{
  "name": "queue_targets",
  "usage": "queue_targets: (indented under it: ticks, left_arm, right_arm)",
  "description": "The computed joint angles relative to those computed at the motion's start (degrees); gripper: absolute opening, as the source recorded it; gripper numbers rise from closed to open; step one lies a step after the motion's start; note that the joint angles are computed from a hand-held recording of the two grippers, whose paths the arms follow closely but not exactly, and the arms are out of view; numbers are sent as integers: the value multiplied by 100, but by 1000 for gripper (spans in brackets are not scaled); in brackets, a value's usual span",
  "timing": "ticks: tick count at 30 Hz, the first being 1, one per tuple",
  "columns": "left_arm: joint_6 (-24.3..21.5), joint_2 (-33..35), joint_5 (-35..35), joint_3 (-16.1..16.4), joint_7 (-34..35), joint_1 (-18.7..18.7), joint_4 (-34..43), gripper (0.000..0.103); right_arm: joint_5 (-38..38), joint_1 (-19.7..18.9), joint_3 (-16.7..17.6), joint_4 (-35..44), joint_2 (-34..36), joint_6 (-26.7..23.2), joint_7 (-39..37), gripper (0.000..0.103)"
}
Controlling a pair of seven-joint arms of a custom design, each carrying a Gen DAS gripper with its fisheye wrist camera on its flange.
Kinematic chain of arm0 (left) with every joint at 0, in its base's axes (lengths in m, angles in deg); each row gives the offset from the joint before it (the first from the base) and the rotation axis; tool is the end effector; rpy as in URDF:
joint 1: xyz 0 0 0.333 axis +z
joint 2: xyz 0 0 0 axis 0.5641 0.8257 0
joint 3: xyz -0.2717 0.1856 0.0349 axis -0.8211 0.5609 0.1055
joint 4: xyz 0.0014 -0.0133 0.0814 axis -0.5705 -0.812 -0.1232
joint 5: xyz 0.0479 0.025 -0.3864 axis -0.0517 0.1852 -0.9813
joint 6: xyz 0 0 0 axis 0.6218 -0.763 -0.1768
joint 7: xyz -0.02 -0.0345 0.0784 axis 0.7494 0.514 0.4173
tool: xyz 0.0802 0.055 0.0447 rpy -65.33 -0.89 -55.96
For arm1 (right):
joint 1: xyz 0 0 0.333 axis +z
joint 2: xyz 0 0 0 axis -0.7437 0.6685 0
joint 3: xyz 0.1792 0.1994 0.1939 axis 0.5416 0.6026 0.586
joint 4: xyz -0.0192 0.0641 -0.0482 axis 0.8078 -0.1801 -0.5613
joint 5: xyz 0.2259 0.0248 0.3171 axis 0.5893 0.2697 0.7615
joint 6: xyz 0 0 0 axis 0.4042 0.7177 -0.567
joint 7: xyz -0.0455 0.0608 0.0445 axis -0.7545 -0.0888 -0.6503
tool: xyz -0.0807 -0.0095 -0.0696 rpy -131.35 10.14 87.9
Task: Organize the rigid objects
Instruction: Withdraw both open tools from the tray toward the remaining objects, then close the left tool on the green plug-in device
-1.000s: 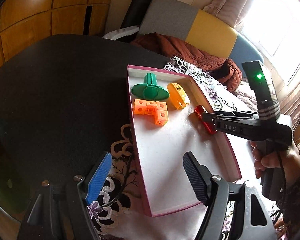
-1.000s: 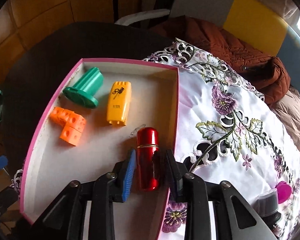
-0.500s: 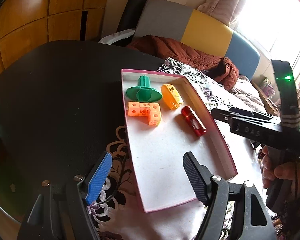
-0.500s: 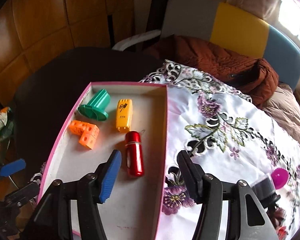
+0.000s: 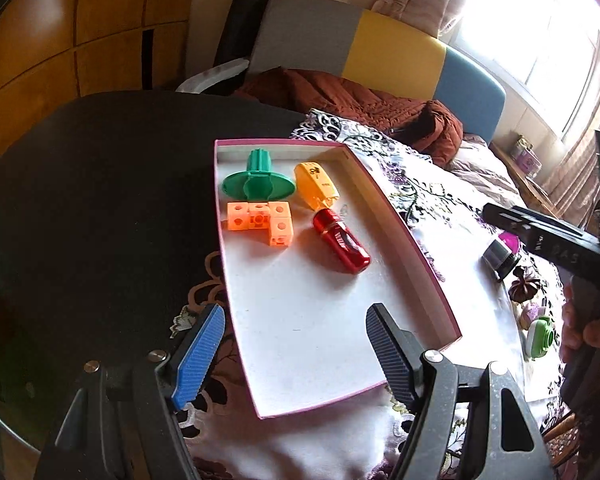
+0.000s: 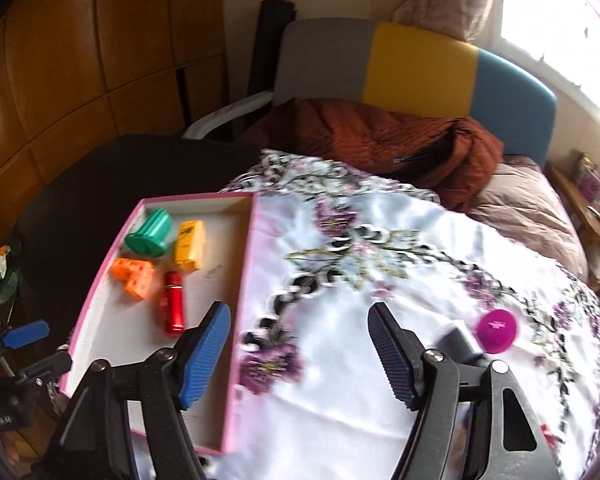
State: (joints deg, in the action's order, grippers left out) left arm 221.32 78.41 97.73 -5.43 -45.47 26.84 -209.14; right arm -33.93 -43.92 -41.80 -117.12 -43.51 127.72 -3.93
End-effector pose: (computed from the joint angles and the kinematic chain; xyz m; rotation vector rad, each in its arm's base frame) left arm 0.5232 -0.2069 0.5381 -2.1530 1.5269 -0.7852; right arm 0.6626 0.0669 0.5858 -2.1309 1.2383 -0.4932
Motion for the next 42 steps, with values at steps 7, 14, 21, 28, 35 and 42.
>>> queue_targets:
  ticks: [7,14,21,28,35,42]
  left_arm:
    - [-285,215,21,-36,238,-134,313,75]
    - [-402,441,47,-35,508,-323,617,75]
    - [-440,756,49,-33,828,-529,1034,75]
    - [-627,1335,-80,-18,1329,-814,1795,75]
    - [-1100,2045,-175,38,1847,-1219,2746,74]
    - [-1303,2592,-702,14,2468,-1428,3402,68]
  right_arm:
    - [-42,-299,-242,67,2,230,262,77]
    - [-305,-648,-471,249,167,513,992,79]
    - [-931,-944,-775,308,424,1035,2166,82]
    - [-634,-1508,-730,540,725,768,3334,83]
    - [-346,-1727,-629,664,798,533,3544,86]
    - [-169,-1814,-628,698,831,390,3749,87]
